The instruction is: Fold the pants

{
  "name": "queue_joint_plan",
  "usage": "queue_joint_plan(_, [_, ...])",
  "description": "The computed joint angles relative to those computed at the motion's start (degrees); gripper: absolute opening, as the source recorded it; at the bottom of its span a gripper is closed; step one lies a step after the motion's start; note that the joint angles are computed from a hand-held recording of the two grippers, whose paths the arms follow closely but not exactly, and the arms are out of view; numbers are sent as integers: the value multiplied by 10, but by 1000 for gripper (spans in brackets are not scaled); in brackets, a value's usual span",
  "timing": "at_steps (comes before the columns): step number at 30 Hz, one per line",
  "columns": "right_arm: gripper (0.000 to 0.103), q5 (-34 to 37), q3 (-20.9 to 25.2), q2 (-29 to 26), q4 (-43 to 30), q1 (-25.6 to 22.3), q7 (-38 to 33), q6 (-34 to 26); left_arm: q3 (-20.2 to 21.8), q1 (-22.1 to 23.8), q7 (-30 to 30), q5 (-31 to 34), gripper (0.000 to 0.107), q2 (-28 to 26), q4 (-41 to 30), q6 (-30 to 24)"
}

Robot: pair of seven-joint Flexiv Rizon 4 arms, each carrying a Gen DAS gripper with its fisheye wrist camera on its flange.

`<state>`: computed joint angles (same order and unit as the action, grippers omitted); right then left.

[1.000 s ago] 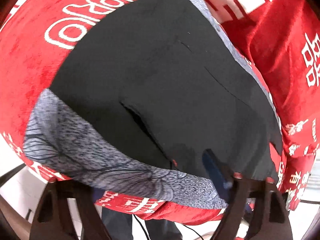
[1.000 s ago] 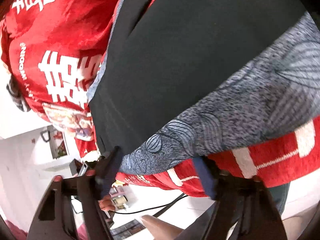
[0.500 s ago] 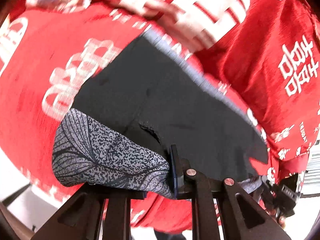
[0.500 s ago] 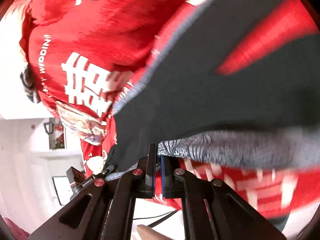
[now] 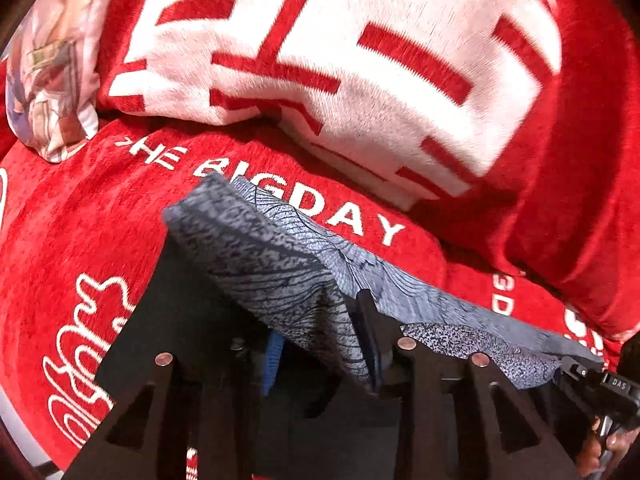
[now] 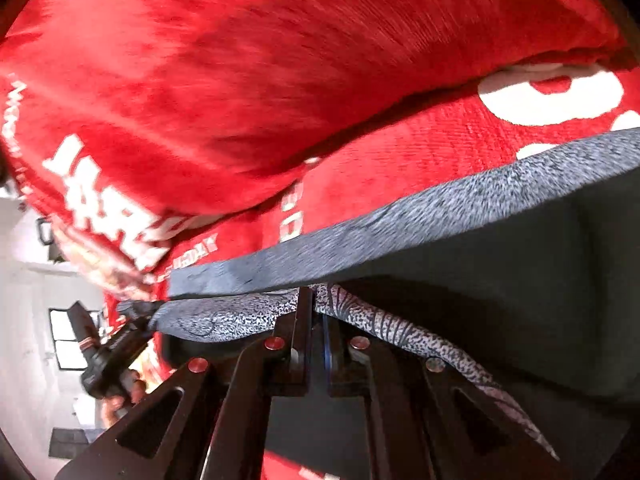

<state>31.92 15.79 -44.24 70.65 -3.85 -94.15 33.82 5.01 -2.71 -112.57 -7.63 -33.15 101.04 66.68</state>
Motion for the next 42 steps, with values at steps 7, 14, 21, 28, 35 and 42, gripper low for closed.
queue_joint_plan(7, [79,1,12,9,-7,-6,-24,5,83,-60,-70,122,68,38,-46,-58])
queue_joint_plan(14, [79,21,-9,95,55,-42,-30,-5,9,-48,-6,146,68,98,-23,-115])
queue_joint_plan(21, [79,33,-78,274,276,-107,-30,-43,-128,-71,114,-31,68,59,12,-107])
queue_joint_plan(28, [76,62,-156,378,451,-136,-29,-65,-169,-143,176,-98,68,-37,-92,-153])
queue_joint_plan(35, [30,183,-178,350,464,-142,-67,-65,-162,-176,189,-101,68,-90,-163,-203])
queue_joint_plan(42, [14,212,-192,335,374,-167,-99,-130,-175,-177,217,-138,40,-128,-255,-249])
